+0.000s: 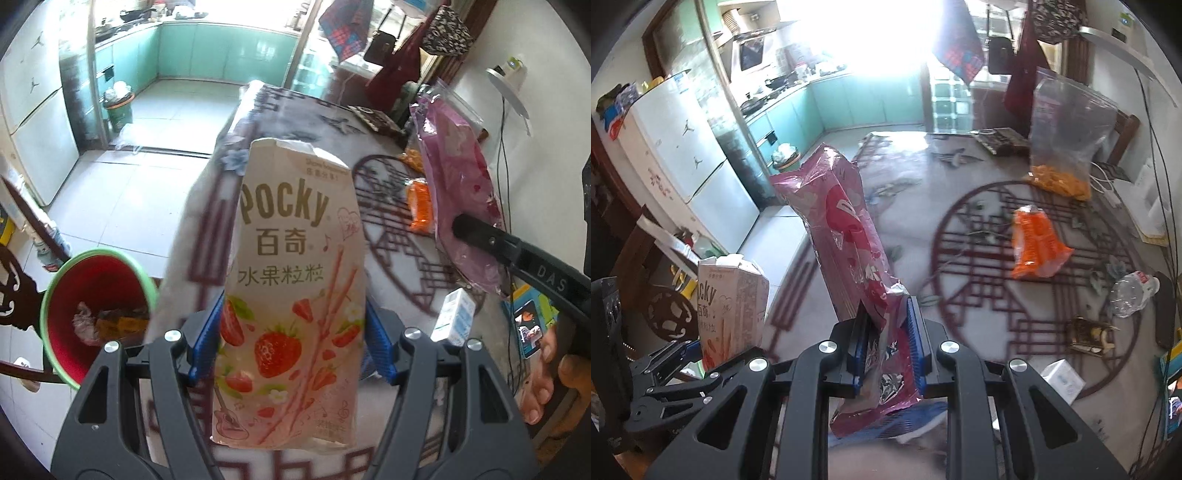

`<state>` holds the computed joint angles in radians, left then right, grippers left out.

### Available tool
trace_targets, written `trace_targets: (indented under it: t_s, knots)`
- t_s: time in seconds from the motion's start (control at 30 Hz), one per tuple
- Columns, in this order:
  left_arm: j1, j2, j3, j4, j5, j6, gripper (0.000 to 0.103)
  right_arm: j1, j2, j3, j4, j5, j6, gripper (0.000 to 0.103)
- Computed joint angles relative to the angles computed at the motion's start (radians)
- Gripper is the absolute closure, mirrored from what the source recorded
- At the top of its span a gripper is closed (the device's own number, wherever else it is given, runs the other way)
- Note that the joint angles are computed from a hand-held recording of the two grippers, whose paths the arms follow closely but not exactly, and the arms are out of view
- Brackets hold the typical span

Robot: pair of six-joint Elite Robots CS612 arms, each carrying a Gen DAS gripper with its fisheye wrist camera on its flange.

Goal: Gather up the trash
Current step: 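Lift the Pocky carton and pink wrapper and carry both over the bucket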

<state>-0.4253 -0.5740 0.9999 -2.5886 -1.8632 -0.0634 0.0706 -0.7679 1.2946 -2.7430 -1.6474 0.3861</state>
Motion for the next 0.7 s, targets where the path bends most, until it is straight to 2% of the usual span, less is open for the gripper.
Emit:
trace_targets:
  t_s: [0.3, 0.7]
  knots:
    - [0.047, 0.009, -0.014, 0.001, 0.008, 0.005, 0.038, 0.046, 0.057, -0.108, 0.046, -0.008, -0.006, 0.083]
    - [0.096, 0.035, -0.052, 0.023, 0.03, -0.016, 0.038, 0.082, 0.124, -0.239, 0.118, 0.0, -0.034, 0.083]
